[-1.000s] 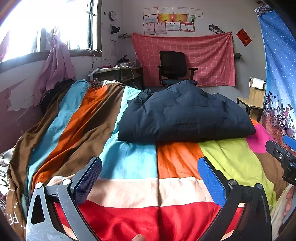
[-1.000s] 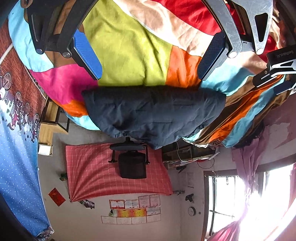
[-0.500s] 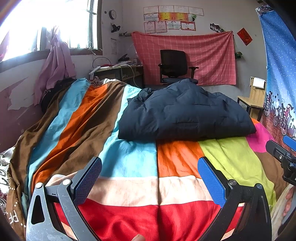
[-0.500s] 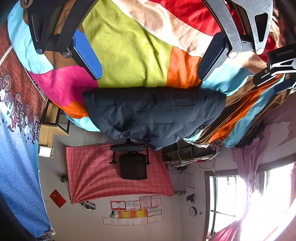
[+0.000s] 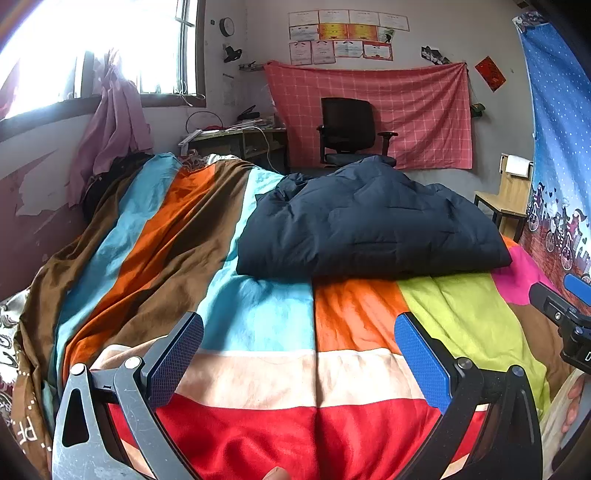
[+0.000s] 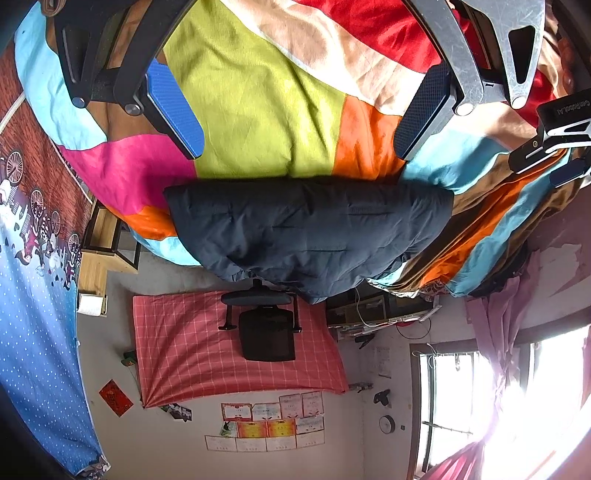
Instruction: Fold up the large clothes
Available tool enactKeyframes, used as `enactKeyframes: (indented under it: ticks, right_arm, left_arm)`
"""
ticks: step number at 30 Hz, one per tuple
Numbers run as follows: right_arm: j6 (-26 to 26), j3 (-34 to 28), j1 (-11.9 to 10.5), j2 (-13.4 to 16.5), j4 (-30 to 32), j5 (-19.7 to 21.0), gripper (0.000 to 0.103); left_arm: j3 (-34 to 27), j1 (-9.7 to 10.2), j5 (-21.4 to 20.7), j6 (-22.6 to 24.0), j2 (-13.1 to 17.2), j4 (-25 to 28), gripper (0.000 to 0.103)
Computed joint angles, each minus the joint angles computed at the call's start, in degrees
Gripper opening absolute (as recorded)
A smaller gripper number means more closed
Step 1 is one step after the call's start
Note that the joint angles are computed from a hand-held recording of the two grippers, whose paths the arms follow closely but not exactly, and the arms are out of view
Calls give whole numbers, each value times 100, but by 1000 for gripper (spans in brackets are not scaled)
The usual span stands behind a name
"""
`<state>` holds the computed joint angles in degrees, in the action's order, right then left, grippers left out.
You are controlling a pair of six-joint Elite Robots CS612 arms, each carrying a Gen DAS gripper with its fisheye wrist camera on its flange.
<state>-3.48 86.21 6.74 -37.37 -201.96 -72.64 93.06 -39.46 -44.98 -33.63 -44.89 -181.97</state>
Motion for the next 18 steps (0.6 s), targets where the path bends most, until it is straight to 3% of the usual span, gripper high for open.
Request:
enactKeyframes:
  ticks: [18]
  right_arm:
    - [-2,-4,-7,3,5,10,103]
  left_arm:
    - [-8,-13,-15,45,19,-39,101]
